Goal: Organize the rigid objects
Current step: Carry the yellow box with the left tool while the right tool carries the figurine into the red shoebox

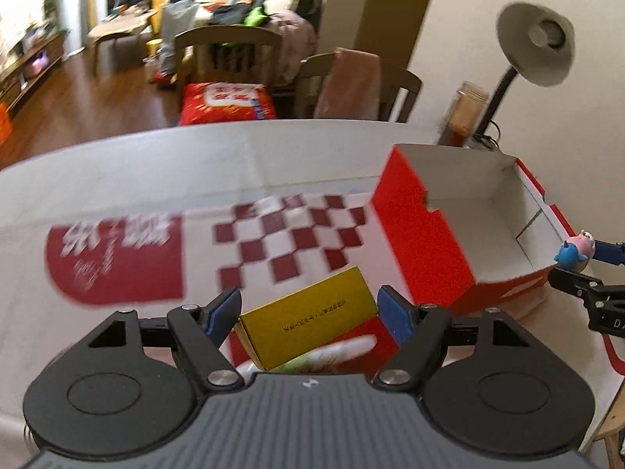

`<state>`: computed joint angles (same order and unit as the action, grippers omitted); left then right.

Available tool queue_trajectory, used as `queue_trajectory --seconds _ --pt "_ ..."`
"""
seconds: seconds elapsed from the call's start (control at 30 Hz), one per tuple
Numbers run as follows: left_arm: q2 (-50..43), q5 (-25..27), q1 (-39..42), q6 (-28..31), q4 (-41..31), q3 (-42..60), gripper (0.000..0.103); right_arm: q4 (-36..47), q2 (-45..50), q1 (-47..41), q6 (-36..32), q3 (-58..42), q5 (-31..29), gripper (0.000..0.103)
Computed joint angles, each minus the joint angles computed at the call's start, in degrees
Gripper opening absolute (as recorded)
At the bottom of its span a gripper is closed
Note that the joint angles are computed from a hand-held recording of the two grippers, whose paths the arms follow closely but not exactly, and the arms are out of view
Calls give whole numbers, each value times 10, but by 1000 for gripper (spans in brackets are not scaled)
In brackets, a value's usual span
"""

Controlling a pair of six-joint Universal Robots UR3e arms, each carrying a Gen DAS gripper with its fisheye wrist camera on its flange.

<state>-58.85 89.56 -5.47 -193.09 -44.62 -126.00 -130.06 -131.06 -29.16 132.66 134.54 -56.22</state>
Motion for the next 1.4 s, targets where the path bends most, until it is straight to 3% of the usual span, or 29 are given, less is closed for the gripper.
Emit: queue_trajectory --seconds 0.07,0.23,0.43,0.57,0.73,0.97,1.4 --pt "-75 13 -31 -10 32 41 76 -61 60 22 23 -8 -26 74" --pt "-238 29 -92 -6 73 174 76 -120 185 26 38 -60 -53 74" --pt "-403 18 -131 -3 58 347 76 -165 298 46 48 -112 -90 74" --pt "-499 -2 -141 13 36 455 76 -152 362 61 58 -160 -113 74" --pt "-619 -38 -145 33 -36 606 76 -106 412 85 55 -212 -145 74" --pt "-752 -35 -163 33 -140 784 77 -79 470 113 86 -268 -187 74" --pt "-978 -48 -164 26 -432 1193 77 -67 517 145 114 -292 -259 74"
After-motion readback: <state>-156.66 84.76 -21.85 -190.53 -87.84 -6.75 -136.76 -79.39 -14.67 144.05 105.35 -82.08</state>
